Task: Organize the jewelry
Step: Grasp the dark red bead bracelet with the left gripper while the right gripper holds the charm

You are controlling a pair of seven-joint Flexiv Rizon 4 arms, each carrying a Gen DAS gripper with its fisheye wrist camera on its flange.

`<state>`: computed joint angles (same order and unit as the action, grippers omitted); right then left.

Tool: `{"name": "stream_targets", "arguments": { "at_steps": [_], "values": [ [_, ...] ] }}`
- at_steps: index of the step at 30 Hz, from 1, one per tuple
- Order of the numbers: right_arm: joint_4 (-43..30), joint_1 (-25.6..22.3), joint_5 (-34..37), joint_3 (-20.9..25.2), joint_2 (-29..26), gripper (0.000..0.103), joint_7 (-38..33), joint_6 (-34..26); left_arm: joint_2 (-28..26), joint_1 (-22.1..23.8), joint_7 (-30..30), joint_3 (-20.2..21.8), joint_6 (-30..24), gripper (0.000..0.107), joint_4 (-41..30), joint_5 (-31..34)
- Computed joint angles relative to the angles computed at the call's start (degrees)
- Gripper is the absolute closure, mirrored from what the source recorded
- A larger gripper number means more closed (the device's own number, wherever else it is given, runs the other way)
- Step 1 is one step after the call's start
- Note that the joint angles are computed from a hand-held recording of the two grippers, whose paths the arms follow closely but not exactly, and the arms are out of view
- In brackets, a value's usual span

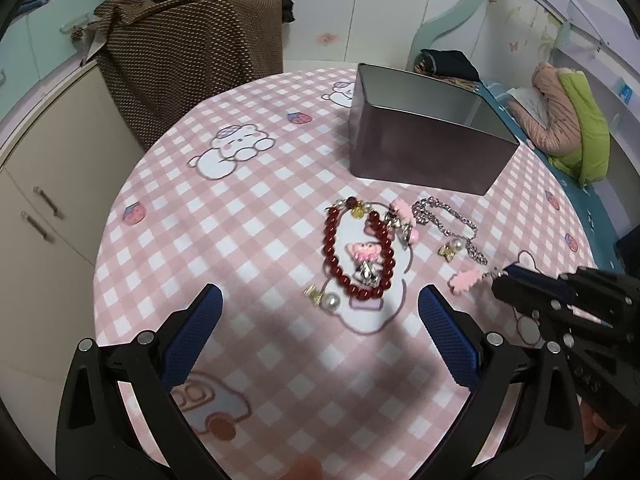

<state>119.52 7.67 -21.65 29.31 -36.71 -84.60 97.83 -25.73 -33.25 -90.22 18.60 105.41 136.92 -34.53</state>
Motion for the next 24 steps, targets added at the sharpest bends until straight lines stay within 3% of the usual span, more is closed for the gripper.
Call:
{"name": "stream_targets", "arguments": {
  "at_steps": [3, 8, 13, 14, 17, 18, 21, 24],
  "values": [
    [0.0, -0.3, 0.2, 0.1, 0.0, 0.092, 0.1, 0.2, -1.8, -2.1, 1.0, 2.9, -2.1, 0.009, -2.2, -0.3],
    [0.2, -0.3, 0.2, -0.2, 0.4, 0.092, 0.3, 0.3, -0.8, 3.5, -1.8, -0.3, -0.3, 0.009, -1.5, 2.5],
    [0.0, 0.1, 0.1, -0.4, 0.3, 0.092, 0.4, 0.3, -2.2, 2.0, -1.3, 2.4, -2.4, 0.010, -3.5, 1.7],
    [-0.1, 0.0, 0.1, -0.4, 0.3, 0.092, 0.4, 0.1, -2.7, 1.8, -1.3, 3.1, -3.6, 0.011, -4.2, 1.9],
    [-0.1, 0.3, 0.2, -0.5, 0.3, 0.092, 0.5, 0.0, -2.9, 4.0, -2.6, 2.2, -5.3, 0.035, -4.8, 4.1],
    [-0.2, 0.4, 0.3, -0.5, 0.3, 0.092, 0.5, -0.1, -2.7, 5.8, -2.5, 0.6, -5.8, 0.037, -4.8, 4.3],
    [-0.3, 0.5, 0.4, -0.5, 0.4, 0.093, 0.4, -0.3, -3.8, 3.5, -3.8, 4.1, -7.1, 0.036, -6.0, 7.0],
    [-0.5, 1.0, 0.6, -0.9, 0.5, 0.093, 0.3, -0.5, -3.9, 4.5, -4.5, 4.0, -7.6, 0.037, -6.7, 9.6]
  ]
}}
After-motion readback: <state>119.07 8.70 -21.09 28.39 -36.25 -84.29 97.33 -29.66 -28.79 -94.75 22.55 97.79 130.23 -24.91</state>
